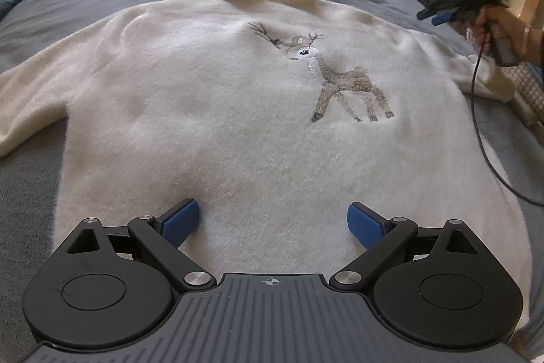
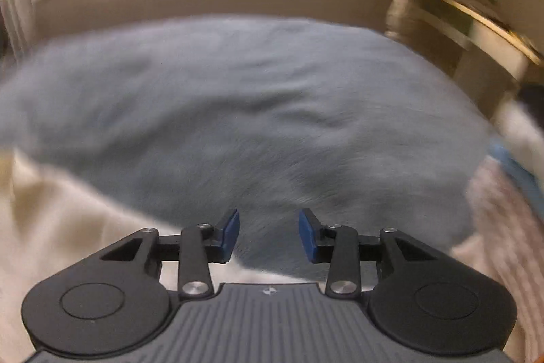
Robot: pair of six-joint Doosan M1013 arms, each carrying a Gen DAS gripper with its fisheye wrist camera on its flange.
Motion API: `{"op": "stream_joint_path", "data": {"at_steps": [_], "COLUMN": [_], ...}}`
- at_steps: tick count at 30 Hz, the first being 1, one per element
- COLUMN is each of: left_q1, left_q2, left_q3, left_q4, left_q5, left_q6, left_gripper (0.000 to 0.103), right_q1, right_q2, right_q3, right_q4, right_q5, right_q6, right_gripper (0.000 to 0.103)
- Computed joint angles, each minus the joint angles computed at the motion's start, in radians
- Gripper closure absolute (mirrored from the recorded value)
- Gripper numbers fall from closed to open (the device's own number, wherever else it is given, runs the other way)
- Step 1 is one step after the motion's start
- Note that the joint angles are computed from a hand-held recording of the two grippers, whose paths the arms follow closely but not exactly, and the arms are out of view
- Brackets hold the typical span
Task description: Fold clothes
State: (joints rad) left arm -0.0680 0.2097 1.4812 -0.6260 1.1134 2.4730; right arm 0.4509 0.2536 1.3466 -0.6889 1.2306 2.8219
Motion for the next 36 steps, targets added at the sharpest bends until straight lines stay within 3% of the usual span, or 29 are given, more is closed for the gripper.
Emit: {"op": "stream_joint_path", "data": {"at_steps": [3, 8, 10, 12, 14, 16, 20, 21, 23, 26, 29, 31, 34, 36], "left_q1": [0.001, -0.004, -0.004, -0.002, 0.0, -0.002, -0.007, -0.008, -0.011, -0.015, -0.017, -0.016, -0.016, -0.017], "left_q2": [0.002, -0.006, -0.007, -0.004, 0.001, 0.001, -0.001, -0.004, -0.009, -0.013, -0.009, -0.006, -0.007, -0.009], "left_q3": [-0.002, 0.011, 0.012, 0.006, 0.0, -0.002, 0.001, 0.005, 0.014, 0.016, 0.008, 0.004, 0.005, 0.009], "left_q4": [-0.004, 0.001, 0.002, 0.0, 0.0, 0.005, 0.015, 0.017, 0.021, 0.033, 0.039, 0.04, 0.039, 0.039], "left_q5": [0.004, -0.019, -0.022, -0.014, -0.004, -0.003, -0.012, -0.018, -0.032, -0.041, -0.033, -0.027, -0.026, -0.031], "left_q6": [-0.004, 0.01, 0.006, -0.004, -0.01, -0.014, -0.011, -0.006, 0.005, 0.003, -0.023, -0.035, -0.038, -0.033], "left_gripper": [0.008, 0.008, 0.008, 0.008, 0.008, 0.008, 0.007, 0.006, 0.006, 0.006, 0.006, 0.006, 0.006, 0.006], "right_q1": [0.006, -0.008, -0.02, -0.027, -0.021, -0.018, -0.032, -0.035, -0.041, -0.065, -0.071, -0.052, -0.007, 0.017], "right_q2": [-0.035, -0.01, -0.028, -0.05, -0.093, -0.124, -0.139, -0.127, -0.109, -0.106, -0.101, -0.122, -0.156, -0.162], "right_q3": [0.026, 0.032, 0.059, 0.085, 0.116, 0.136, 0.155, 0.151, 0.153, 0.169, 0.146, 0.148, 0.164, 0.173], "right_q4": [0.104, 0.209, 0.148, 0.062, 0.01, 0.054, 0.296, 0.336, 0.293, 0.144, 0.058, 0.035, 0.11, 0.152], "right_q5": [-0.112, -0.094, -0.061, -0.018, -0.034, -0.085, -0.174, -0.154, -0.104, -0.025, 0.093, 0.067, -0.031, -0.057], "right_q6": [-0.057, -0.092, 0.066, 0.256, 0.33, 0.268, 0.021, -0.029, -0.02, 0.159, 0.272, 0.246, 0.199, 0.152], "right_gripper": [0.07, 0.075, 0.098, 0.096, 0.094, 0.094, 0.094, 0.094, 0.097, 0.1, 0.094, 0.093, 0.09, 0.088]}}
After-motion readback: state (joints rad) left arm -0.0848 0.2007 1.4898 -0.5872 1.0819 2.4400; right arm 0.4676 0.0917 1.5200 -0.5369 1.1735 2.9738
